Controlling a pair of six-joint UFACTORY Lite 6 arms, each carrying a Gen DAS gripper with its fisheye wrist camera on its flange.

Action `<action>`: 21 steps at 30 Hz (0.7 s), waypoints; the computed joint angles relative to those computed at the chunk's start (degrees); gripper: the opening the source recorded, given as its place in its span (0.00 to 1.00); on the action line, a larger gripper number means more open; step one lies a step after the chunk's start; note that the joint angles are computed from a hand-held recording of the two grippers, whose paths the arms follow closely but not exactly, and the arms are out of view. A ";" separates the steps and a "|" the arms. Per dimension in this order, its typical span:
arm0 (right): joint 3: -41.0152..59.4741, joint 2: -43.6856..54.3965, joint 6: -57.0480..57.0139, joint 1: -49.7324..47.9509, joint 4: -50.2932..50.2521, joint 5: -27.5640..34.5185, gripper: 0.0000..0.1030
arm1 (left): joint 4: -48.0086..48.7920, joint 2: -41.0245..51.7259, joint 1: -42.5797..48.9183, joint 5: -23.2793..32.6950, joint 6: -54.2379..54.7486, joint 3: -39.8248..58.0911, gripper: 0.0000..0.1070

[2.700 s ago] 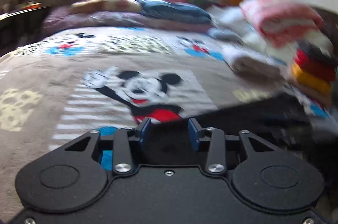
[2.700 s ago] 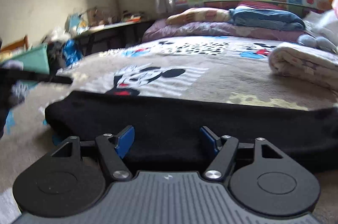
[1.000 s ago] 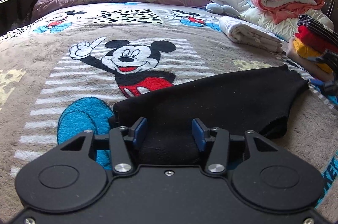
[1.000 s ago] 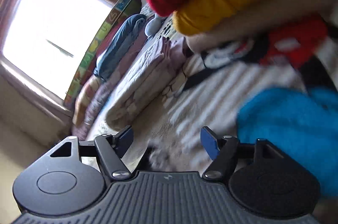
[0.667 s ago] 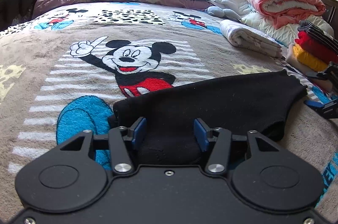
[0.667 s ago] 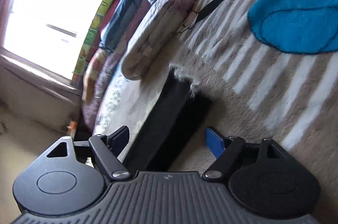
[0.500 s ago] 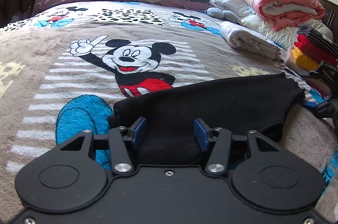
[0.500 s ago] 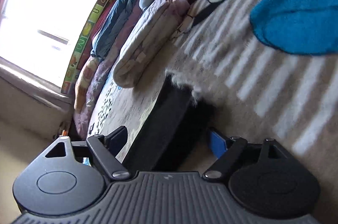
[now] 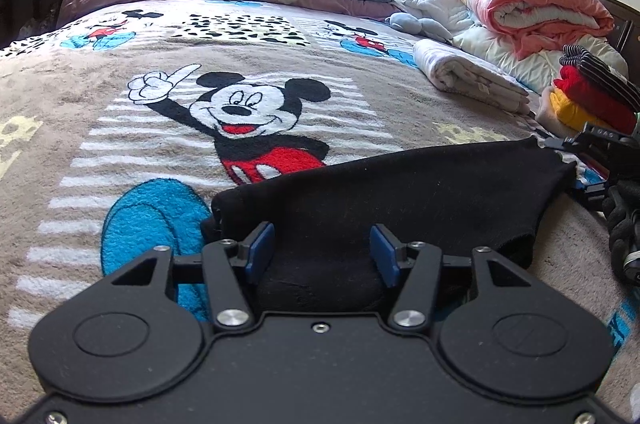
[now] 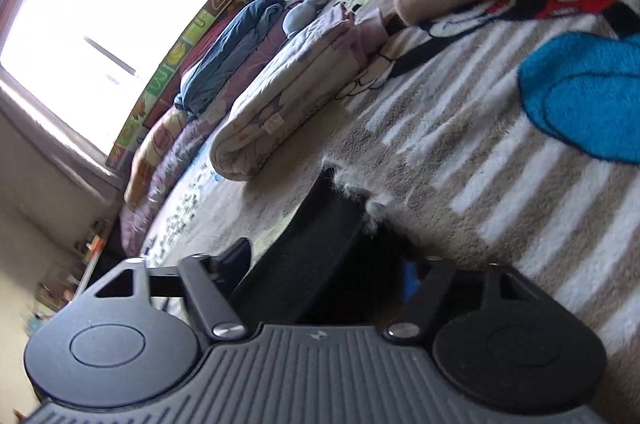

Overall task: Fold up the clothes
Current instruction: 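Close the right gripper on the frayed grey edge and lift it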

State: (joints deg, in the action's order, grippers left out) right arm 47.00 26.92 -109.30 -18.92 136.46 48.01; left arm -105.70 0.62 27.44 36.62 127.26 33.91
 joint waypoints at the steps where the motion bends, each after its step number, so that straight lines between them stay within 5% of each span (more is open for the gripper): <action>1: 0.34 0.46 0.04 -0.08 -0.48 0.06 0.47 | -0.07 0.04 -0.14 -0.07 0.10 0.02 0.53; 2: 0.73 0.90 0.36 -0.20 -1.13 0.00 0.26 | -0.09 0.03 -0.22 -0.08 0.18 -0.01 0.54; 3: 0.92 1.14 0.94 -0.43 -1.84 0.13 0.18 | -0.02 0.05 -0.20 -0.02 0.19 0.00 0.54; 11: -3.29 -6.02 2.61 -1.36 -4.49 5.46 0.16 | 4.44 -0.16 2.87 3.96 -5.10 0.53 0.54; 21: -5.76 -20.37 9.65 6.04 -8.04 6.64 0.16 | 13.71 5.16 16.31 29.15 -21.66 5.10 0.54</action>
